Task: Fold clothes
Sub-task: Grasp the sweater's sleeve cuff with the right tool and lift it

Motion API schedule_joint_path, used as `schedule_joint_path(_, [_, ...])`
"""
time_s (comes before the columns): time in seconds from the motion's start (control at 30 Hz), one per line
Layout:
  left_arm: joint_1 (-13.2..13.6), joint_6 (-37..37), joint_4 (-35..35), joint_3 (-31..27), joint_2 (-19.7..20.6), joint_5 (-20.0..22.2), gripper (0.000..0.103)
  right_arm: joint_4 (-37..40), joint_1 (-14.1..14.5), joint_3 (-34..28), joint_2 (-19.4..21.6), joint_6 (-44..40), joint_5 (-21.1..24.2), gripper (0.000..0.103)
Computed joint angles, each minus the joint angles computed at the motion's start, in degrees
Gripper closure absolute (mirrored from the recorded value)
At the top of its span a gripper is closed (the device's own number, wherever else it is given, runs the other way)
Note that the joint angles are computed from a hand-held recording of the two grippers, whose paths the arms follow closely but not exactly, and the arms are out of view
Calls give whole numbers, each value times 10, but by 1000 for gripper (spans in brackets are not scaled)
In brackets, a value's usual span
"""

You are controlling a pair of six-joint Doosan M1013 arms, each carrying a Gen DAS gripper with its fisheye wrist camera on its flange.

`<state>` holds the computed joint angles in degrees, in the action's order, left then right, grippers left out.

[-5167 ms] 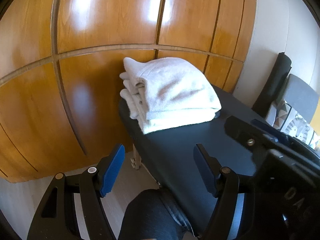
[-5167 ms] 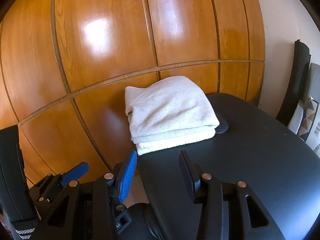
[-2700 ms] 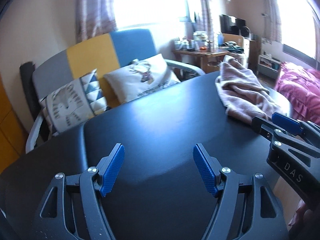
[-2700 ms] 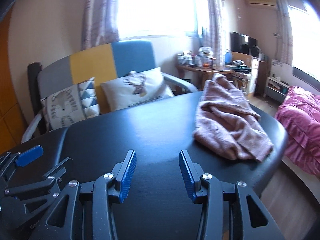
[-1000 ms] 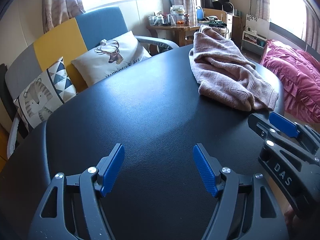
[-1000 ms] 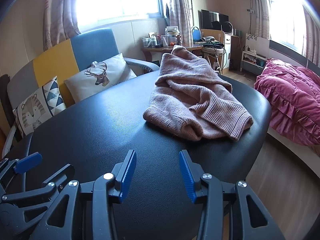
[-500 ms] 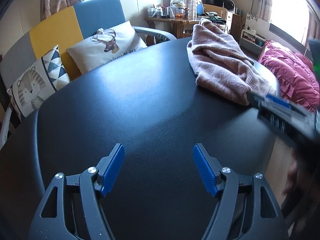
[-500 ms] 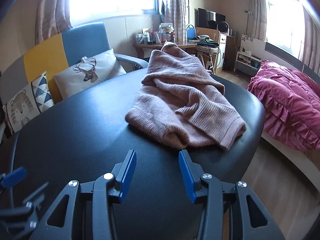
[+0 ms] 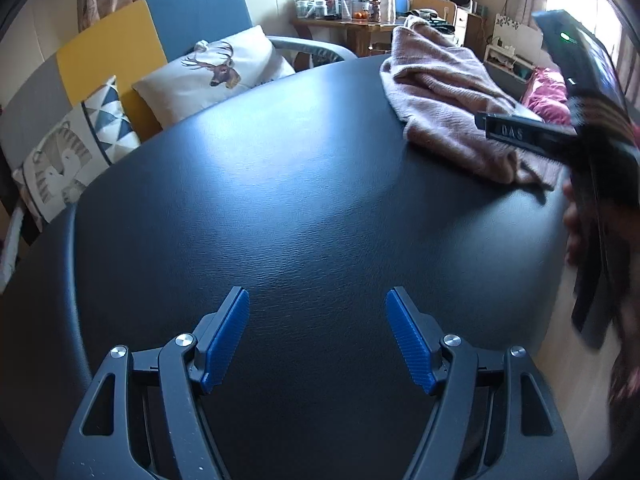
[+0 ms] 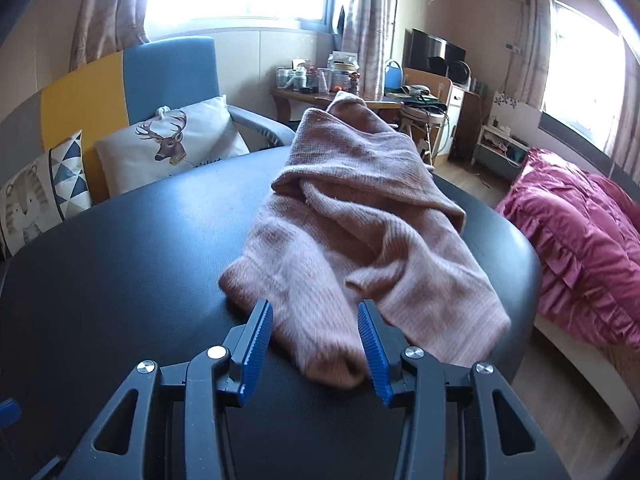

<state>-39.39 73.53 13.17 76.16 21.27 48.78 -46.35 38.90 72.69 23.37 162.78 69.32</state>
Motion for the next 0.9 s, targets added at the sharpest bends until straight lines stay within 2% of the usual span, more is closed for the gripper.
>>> schedule_joint_path(0.27, [10, -24, -14, -6, 9, 25, 29, 60, -28, -23, 26, -70, -6, 58])
schedule_joint_path(0.43, [8, -18, -1, -3, 10, 29, 29, 104, -44, -15, 29, -72, -16, 58])
schedule_joint_path(0.57, [11, -17, -12, -4, 12, 36, 29, 89, -44, 7, 22, -51, -42, 53])
schedule_joint_path(0.73, [12, -18, -16, 2, 10, 38, 29, 92, -45, -2, 28, -78, -24, 44])
schedule_joint_path(0.9, [13, -19, -2, 16, 2, 30, 29, 108, -55, 25, 11, -90, -71, 45])
